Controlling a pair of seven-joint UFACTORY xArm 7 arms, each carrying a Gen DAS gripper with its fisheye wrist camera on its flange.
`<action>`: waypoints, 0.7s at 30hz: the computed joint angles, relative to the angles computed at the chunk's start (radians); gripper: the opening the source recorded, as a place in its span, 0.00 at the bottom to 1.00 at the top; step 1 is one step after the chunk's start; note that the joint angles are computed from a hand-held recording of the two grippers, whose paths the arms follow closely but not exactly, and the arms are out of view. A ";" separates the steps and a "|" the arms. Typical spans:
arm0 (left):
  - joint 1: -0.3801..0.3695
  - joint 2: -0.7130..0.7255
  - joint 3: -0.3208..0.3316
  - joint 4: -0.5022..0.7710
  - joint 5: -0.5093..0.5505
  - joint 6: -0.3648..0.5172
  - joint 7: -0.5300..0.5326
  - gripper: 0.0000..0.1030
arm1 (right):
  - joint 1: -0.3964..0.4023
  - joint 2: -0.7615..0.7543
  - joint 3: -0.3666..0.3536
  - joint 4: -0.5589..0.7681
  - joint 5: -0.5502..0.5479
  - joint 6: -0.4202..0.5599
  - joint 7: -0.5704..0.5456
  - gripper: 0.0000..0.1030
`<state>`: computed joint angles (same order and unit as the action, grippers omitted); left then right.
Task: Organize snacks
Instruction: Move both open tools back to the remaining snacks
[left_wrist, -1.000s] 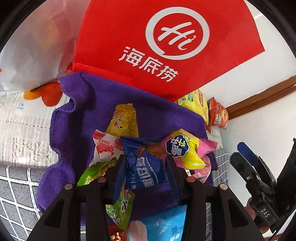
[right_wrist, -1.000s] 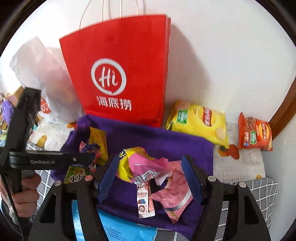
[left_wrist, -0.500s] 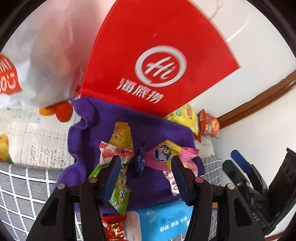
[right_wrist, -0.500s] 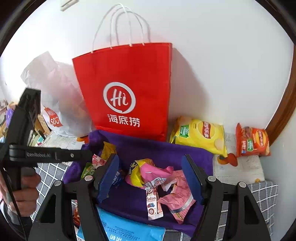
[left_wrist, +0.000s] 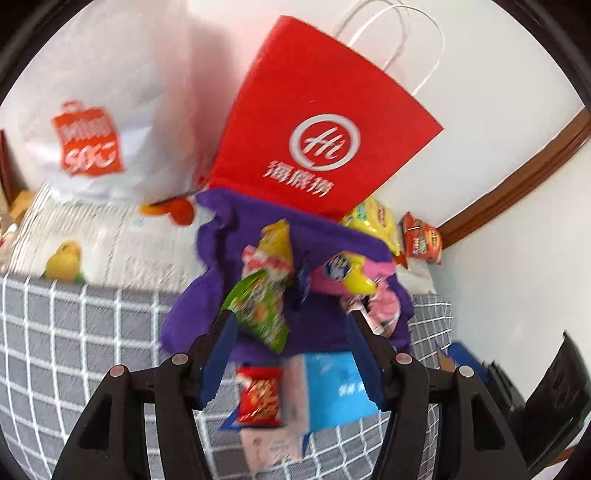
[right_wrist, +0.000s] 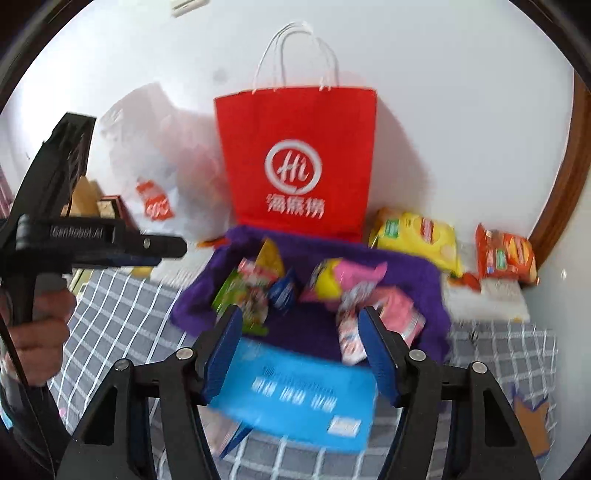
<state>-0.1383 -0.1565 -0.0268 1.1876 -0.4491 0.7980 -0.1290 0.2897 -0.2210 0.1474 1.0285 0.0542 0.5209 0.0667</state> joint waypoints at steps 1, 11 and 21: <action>0.003 -0.017 0.001 -0.016 0.008 0.006 -0.009 0.57 | 0.011 -0.023 0.001 -0.028 0.016 0.007 -0.005 0.59; 0.029 -0.192 0.006 -0.186 0.141 0.005 -0.101 0.57 | 0.105 -0.138 0.004 -0.230 0.161 0.001 0.008 0.60; 0.016 -0.291 0.060 -0.337 0.103 -0.007 -0.037 0.57 | 0.149 0.017 0.006 -0.231 0.284 -0.001 0.050 0.62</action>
